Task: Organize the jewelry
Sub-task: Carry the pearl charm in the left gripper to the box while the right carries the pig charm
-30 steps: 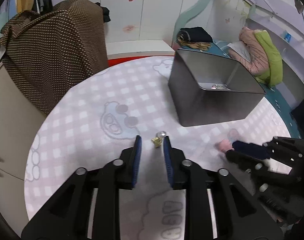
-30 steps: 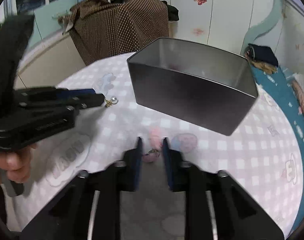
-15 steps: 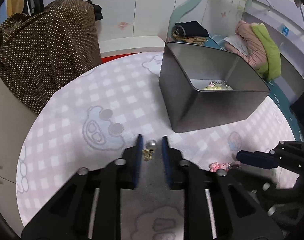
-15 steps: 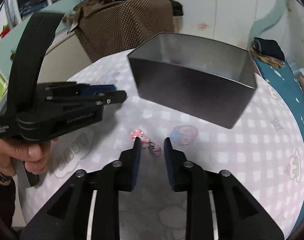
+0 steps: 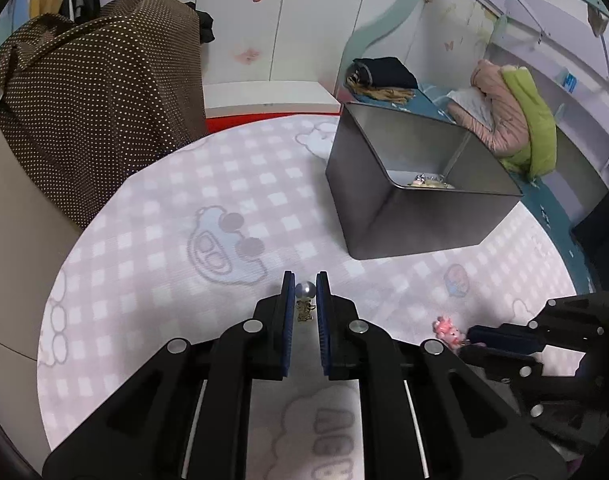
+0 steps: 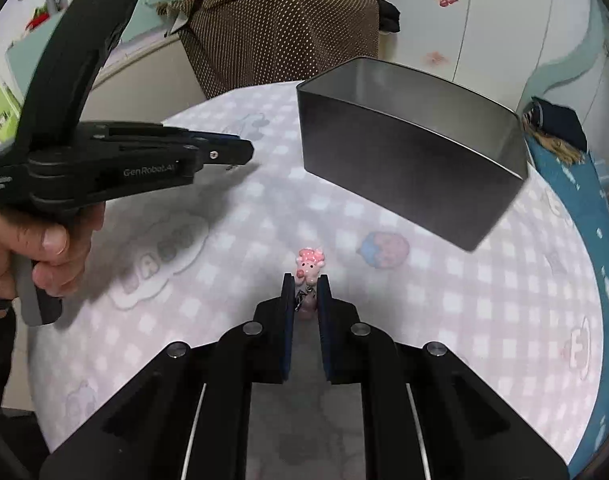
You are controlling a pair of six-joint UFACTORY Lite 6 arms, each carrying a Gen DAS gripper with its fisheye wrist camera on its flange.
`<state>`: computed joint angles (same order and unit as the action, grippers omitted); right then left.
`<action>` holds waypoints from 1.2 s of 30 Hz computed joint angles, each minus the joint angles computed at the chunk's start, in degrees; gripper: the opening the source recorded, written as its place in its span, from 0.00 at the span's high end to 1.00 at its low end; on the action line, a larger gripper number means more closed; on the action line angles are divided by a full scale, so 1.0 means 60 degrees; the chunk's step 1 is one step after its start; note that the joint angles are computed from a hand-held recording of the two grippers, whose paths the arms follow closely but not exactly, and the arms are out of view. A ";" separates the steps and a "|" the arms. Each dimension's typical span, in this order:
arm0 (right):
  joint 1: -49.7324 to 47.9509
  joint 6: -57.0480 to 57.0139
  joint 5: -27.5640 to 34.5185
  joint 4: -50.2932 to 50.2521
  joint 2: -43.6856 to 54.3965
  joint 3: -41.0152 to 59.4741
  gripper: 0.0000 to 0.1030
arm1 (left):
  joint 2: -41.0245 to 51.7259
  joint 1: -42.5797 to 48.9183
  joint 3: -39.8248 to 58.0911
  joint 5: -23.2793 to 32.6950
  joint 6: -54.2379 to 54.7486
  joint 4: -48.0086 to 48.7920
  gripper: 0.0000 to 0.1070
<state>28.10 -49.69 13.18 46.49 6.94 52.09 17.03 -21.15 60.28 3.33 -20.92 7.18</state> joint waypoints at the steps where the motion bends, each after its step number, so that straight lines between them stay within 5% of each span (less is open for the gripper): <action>1: -0.0120 -0.0279 0.0129 0.0321 -0.0188 -0.0115 0.91 | -0.0181 0.0005 -0.0145 -0.0018 0.0152 -0.0170 0.91; 18: -0.1261 0.0195 0.1792 -0.0493 -0.1875 0.1372 0.91 | -0.2719 -0.0309 -0.0122 0.1113 -0.0565 0.0840 0.90; 22: -0.1476 0.0425 0.2097 -0.0834 -0.1516 0.2587 0.91 | -0.2423 -0.0605 0.1080 0.1714 -0.0910 0.1372 0.90; 29: -0.1916 0.0750 0.2642 -0.0843 -0.0028 0.4874 0.90 | -0.0640 -0.0652 0.4350 0.2841 0.1610 -0.1097 0.90; 36: -0.2121 0.1348 0.3042 -0.1179 0.0956 0.6125 0.90 | 0.1927 -0.0575 0.8054 0.4384 0.2212 -0.1814 0.90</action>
<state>15.38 -41.60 31.43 39.42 12.67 88.84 28.59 -24.60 108.60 29.63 -7.65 -3.71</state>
